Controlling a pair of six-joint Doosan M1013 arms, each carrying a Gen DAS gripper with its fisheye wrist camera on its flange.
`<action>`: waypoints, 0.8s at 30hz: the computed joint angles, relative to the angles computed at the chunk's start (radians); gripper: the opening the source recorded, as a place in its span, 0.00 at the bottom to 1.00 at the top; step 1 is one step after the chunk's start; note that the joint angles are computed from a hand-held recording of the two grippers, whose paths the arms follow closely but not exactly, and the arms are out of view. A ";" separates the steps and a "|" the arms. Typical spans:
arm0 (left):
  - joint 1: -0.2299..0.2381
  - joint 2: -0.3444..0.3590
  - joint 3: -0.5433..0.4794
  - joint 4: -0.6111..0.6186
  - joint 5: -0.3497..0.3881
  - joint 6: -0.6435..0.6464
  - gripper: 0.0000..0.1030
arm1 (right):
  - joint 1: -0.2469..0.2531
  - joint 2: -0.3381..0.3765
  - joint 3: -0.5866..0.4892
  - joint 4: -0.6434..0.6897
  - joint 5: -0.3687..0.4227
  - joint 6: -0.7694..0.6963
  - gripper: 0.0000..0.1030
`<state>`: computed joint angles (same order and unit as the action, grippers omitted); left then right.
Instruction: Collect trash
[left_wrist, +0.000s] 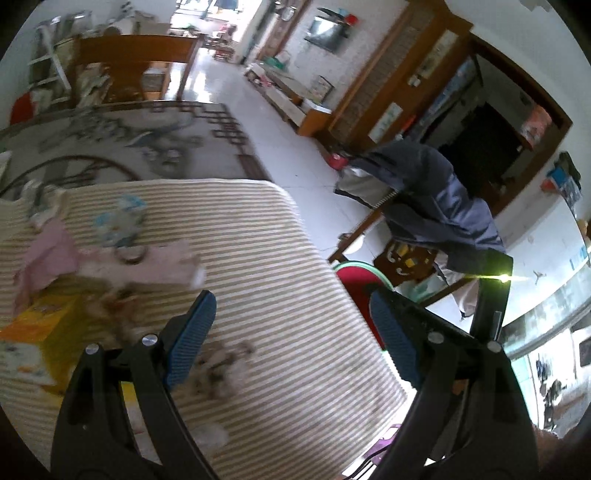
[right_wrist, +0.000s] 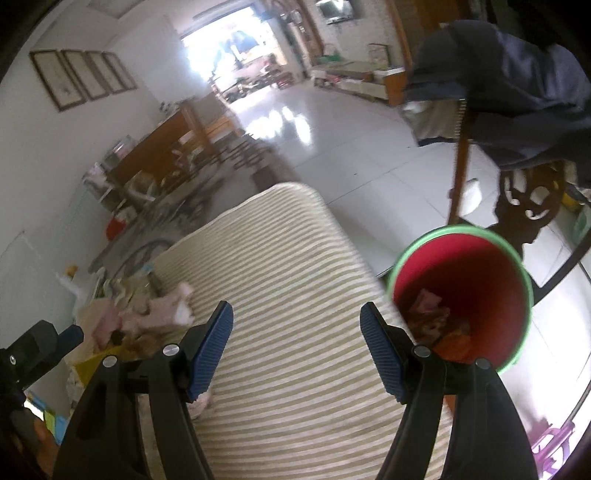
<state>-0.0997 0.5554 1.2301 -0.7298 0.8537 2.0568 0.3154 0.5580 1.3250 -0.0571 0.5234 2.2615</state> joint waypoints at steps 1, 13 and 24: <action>0.010 -0.004 0.006 0.001 -0.001 -0.001 0.80 | 0.008 0.006 -0.009 0.004 0.004 -0.003 0.67; 0.099 -0.025 0.039 0.023 -0.015 0.003 0.81 | 0.078 0.036 -0.054 -0.037 0.041 0.076 0.69; 0.144 0.014 -0.002 0.158 0.014 -0.122 0.81 | 0.105 0.036 -0.054 -0.095 0.064 0.158 0.69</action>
<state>0.0442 0.5696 1.2279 -0.5717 0.8679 1.9350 0.4205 0.5940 1.2705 -0.1524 0.5870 2.4193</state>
